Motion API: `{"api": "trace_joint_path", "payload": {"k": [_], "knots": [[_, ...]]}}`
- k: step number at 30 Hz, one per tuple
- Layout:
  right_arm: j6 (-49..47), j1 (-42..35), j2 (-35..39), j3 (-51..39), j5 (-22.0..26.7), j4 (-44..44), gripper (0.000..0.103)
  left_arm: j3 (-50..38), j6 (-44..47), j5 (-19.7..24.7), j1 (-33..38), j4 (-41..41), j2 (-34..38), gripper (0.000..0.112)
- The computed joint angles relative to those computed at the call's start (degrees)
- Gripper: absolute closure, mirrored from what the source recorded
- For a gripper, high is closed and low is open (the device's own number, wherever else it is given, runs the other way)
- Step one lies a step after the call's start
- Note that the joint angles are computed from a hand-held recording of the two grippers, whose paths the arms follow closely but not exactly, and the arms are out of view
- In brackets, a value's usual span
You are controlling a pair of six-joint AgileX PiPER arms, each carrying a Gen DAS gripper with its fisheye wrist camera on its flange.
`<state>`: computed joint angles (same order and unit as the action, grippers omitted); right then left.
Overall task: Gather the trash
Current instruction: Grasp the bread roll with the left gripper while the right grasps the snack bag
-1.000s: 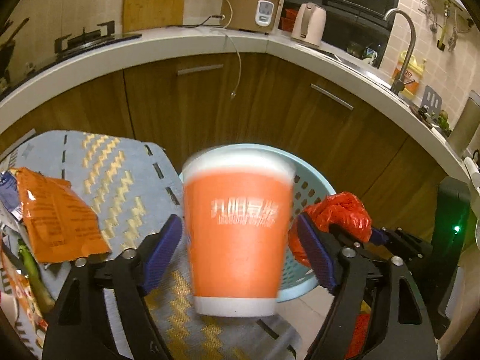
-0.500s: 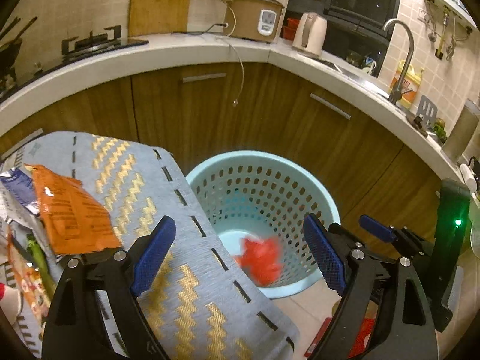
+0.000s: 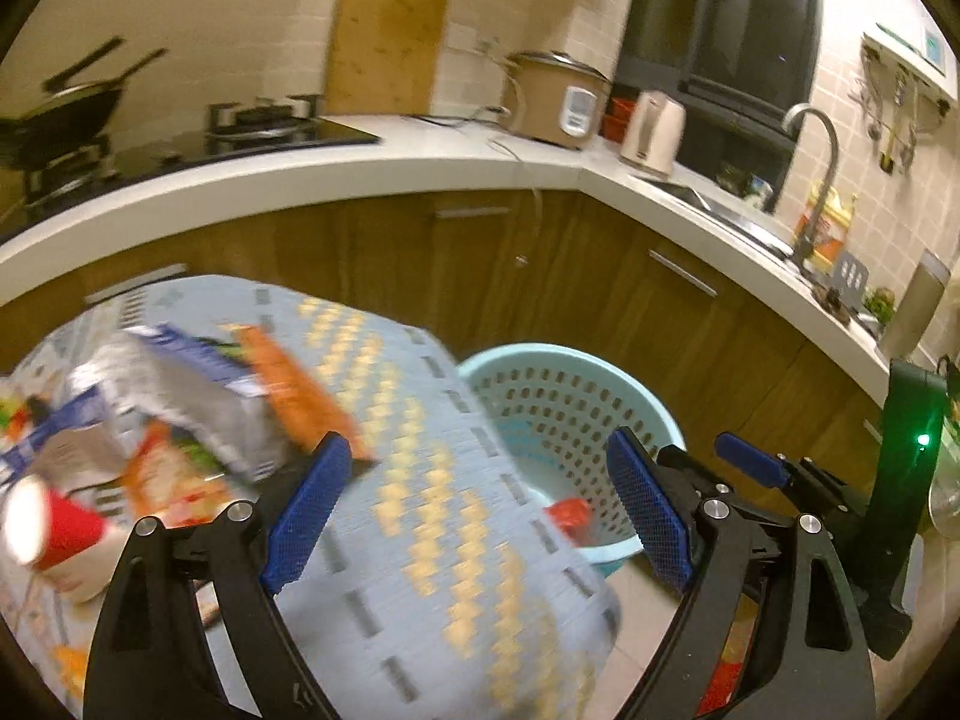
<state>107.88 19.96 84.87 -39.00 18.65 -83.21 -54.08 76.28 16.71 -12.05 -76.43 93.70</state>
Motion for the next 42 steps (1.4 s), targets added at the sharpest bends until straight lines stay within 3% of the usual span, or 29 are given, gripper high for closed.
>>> {"api": "trace_joint_path", "payload": {"k": [4, 8, 12, 17, 23, 27, 33, 35, 37, 39, 42], "knots": [[0.8, 7.8, 0.2, -2.0, 2.9, 0.5, 0.047, 7.0, 4.9, 0.6, 7.3, -4.3, -6.9, 0.028], [0.3, 14.5, 2.2, -4.7, 4.7, 1.6, 0.047, 12.2, 6.3, 1.2, 16.0, -3.6, -11.3, 0.028], [-2.1, 19.6, 5.3, -8.2, 6.1, 4.5, 0.047, 15.5, 2.5, 1.9, 26.1, 2.9, -13.4, 0.028], [-6.9, 22.8, 10.2, -13.4, 5.2, 9.4, 0.047, 16.6, -7.4, 2.6, 34.8, 17.5, -12.1, 0.028], [-14.1, 22.9, 14.1, -18.0, 1.5, 15.5, 0.047, 12.6, -8.8, 14.0, 42.4, 18.6, -4.8, 0.027], [-18.6, 22.3, 17.1, -21.2, 0.9, 18.8, 0.047, 9.6, -12.2, 20.2, 43.6, 17.9, -0.1, 0.027], [-29.9, 20.4, 20.6, -26.1, -1.4, 28.4, 0.047, 10.5, -11.0, 11.4, 36.7, 14.8, 1.1, 0.030], [-36.9, 19.5, 22.0, -28.5, -2.2, 34.9, 0.047, 11.2, -11.8, 4.7, 32.5, 15.3, 1.2, 0.037], [-41.1, 19.2, 23.3, -30.4, -2.0, 38.5, 0.047, 11.9, -10.1, 1.1, 30.4, 14.2, 1.0, 0.043], [-44.8, 18.9, 24.8, -32.4, -1.7, 41.7, 0.047, 12.6, -6.1, -1.5, 29.3, 11.1, 1.0, 0.055], [-49.8, 18.5, 27.0, -35.1, -1.4, 46.5, 0.047, 12.6, 0.1, -0.6, 30.4, 7.0, 1.1, 0.057]]}}
